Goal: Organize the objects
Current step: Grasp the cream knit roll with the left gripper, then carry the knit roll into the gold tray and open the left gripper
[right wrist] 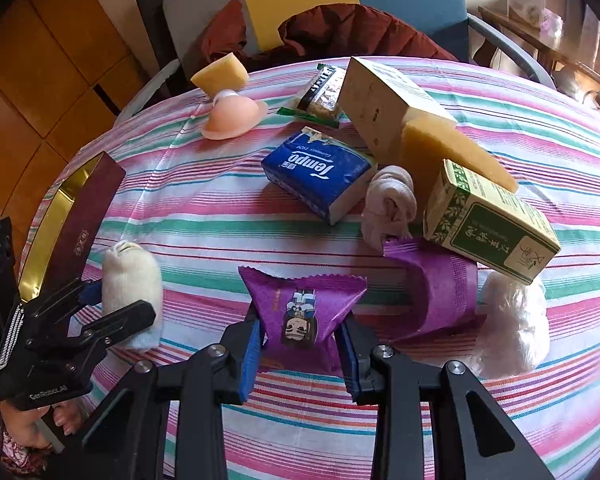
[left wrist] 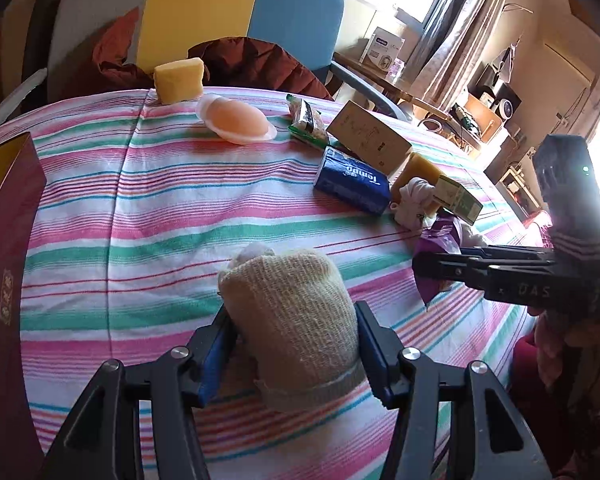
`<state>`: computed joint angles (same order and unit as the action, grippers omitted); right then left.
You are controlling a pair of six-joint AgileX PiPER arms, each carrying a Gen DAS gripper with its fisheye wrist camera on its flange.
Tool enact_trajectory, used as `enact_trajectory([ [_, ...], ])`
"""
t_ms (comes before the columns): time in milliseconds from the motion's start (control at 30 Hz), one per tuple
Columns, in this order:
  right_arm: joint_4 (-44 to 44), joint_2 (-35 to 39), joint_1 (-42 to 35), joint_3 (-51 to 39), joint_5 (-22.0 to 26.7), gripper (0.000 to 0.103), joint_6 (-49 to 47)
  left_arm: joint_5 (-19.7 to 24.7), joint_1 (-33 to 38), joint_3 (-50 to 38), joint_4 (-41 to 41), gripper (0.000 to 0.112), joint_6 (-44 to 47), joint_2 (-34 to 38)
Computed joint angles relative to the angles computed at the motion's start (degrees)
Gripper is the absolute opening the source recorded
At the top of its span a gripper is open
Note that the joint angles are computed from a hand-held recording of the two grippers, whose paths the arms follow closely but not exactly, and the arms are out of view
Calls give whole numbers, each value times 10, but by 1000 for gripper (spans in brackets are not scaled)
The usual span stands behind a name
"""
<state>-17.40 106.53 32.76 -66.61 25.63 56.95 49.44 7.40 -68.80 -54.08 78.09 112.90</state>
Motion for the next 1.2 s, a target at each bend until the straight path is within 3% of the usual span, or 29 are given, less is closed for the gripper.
enact_trajectory([
  [200, -28, 1, 9, -3, 5, 34, 19, 48, 72, 28, -34, 58, 89, -55],
  [300, -37, 0, 10, -3, 6, 34, 28, 89, 115, 6, -34, 58, 93, -63],
  [433, -51, -6, 9, 3, -1, 34, 43, 110, 157, -38, -21, 58, 75, -53],
  [900, -38, -4, 18, 3, -24, 34, 32, 42, 252, -225, 100, 58, -61, 77],
  [1200, -64, -13, 19, 12, -39, 34, 60, 43, 275, -405, 229, 58, -210, 197],
])
